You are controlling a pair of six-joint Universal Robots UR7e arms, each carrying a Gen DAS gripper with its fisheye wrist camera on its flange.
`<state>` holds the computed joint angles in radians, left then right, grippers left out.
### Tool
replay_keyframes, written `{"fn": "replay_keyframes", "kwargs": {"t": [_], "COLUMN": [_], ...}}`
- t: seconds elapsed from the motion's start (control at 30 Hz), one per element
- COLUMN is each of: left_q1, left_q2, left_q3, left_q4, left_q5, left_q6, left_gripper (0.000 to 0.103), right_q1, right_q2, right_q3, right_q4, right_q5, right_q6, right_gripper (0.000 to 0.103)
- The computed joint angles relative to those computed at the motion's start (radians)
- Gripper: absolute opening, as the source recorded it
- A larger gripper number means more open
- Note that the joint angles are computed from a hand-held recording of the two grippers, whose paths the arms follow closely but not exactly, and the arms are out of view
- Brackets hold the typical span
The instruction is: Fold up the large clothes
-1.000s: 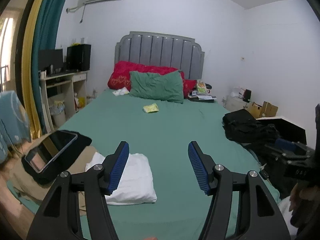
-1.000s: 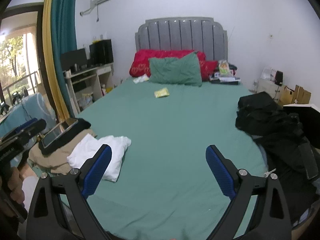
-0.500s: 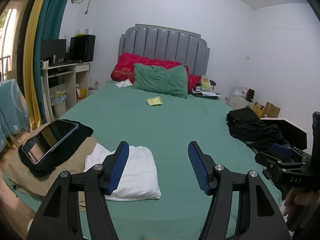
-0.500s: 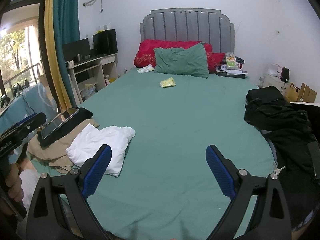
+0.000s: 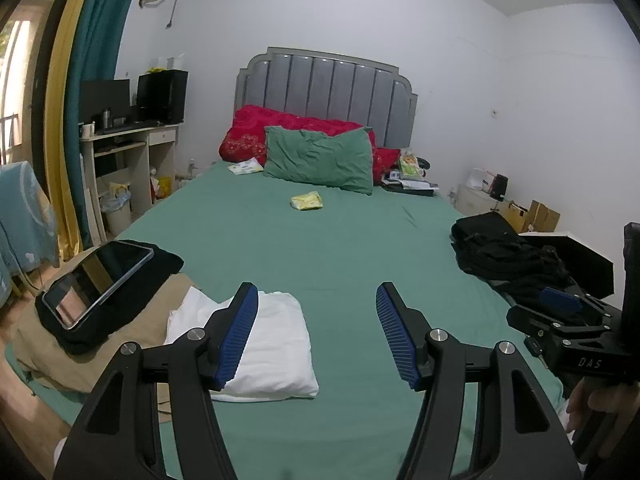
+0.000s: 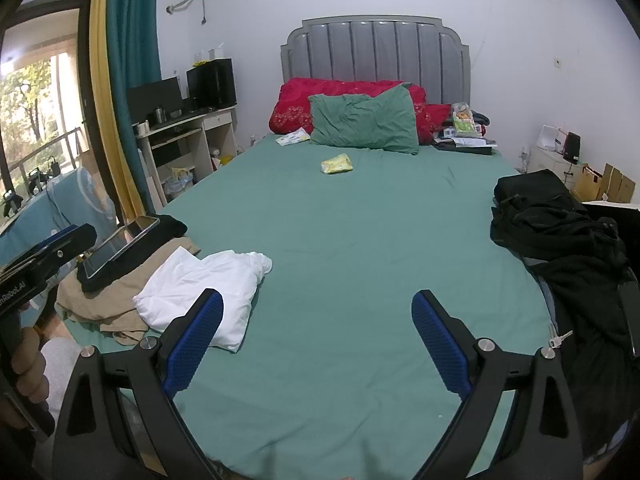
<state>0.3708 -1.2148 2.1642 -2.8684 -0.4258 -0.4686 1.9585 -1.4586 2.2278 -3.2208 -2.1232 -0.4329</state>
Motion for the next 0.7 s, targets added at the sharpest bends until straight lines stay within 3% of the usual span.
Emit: {"fn": "replay_keyframes", "kwargs": {"t": [0.7], "left_q1": [0.002], "left_q2": [-0.001], "left_q3": [-0.004], "left_q4": [0.002], "left_q5": [-0.006], "left_q6": [0.005], "left_gripper": [0.065], "right_q1": [0.002], "right_q2": [0.001], "right_q3": [0.003], "right_q4": [-0.002], "right_q5": [-0.001], "right_q6": [0.003], "right_gripper": [0.095]}}
